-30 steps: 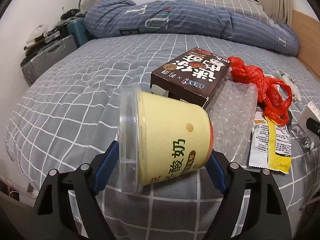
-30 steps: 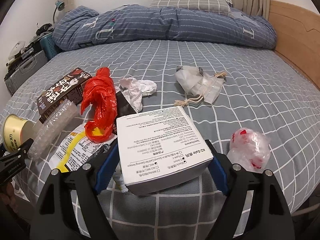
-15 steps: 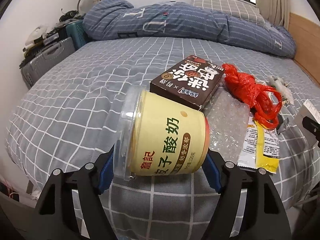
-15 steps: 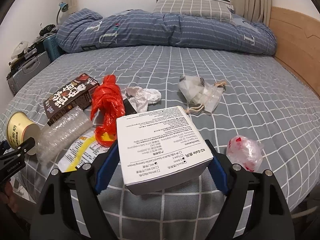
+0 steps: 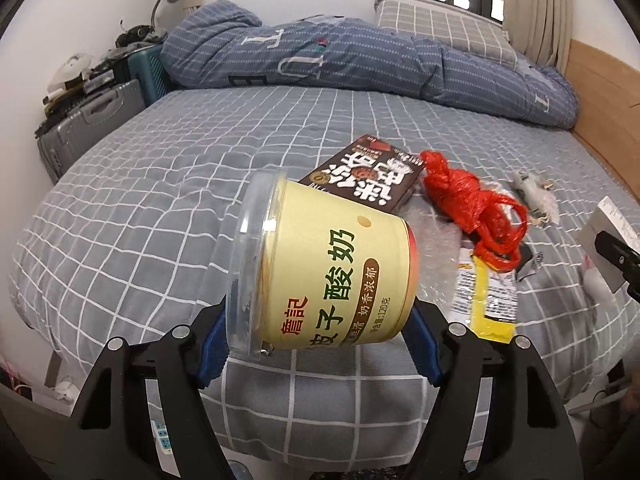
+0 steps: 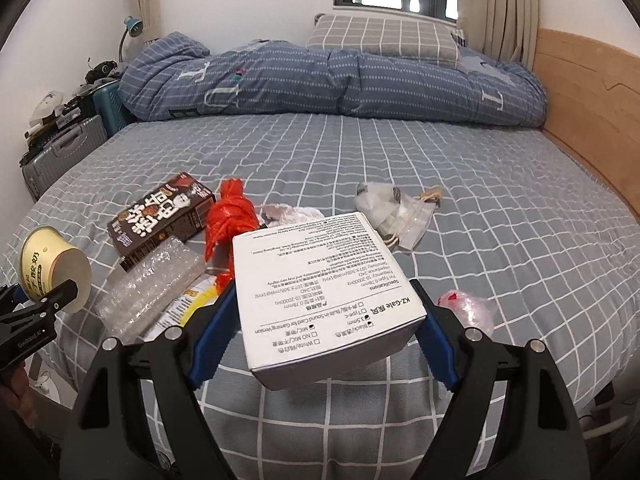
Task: Collect trash
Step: 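Lift the yogurt cup with the left tool while the right tool lifts the white box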
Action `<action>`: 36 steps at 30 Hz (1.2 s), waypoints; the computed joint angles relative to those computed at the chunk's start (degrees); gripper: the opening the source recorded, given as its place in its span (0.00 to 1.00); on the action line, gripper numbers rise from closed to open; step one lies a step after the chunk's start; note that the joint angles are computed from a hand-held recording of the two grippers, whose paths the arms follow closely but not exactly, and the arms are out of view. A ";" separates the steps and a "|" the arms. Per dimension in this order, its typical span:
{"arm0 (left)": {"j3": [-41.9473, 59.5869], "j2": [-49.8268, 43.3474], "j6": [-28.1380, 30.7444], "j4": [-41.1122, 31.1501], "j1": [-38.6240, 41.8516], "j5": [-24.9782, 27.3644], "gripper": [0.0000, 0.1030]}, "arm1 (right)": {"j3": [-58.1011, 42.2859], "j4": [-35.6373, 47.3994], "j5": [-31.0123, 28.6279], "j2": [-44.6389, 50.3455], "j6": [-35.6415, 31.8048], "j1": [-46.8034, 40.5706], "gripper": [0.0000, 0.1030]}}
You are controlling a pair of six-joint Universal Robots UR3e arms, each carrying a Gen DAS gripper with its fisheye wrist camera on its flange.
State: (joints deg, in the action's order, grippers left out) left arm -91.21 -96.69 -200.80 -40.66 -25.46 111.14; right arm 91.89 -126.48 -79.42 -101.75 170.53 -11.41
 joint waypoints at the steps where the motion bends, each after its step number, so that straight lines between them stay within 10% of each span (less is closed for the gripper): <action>1: 0.29 0.24 -0.06 -0.43 -0.17 -0.12 0.69 | -0.38 0.33 -0.09 -0.20 0.09 0.12 0.76; 36: -4.47 8.88 -3.64 -3.86 -8.63 1.19 0.69 | 3.46 12.22 -0.48 -17.71 3.54 2.59 0.76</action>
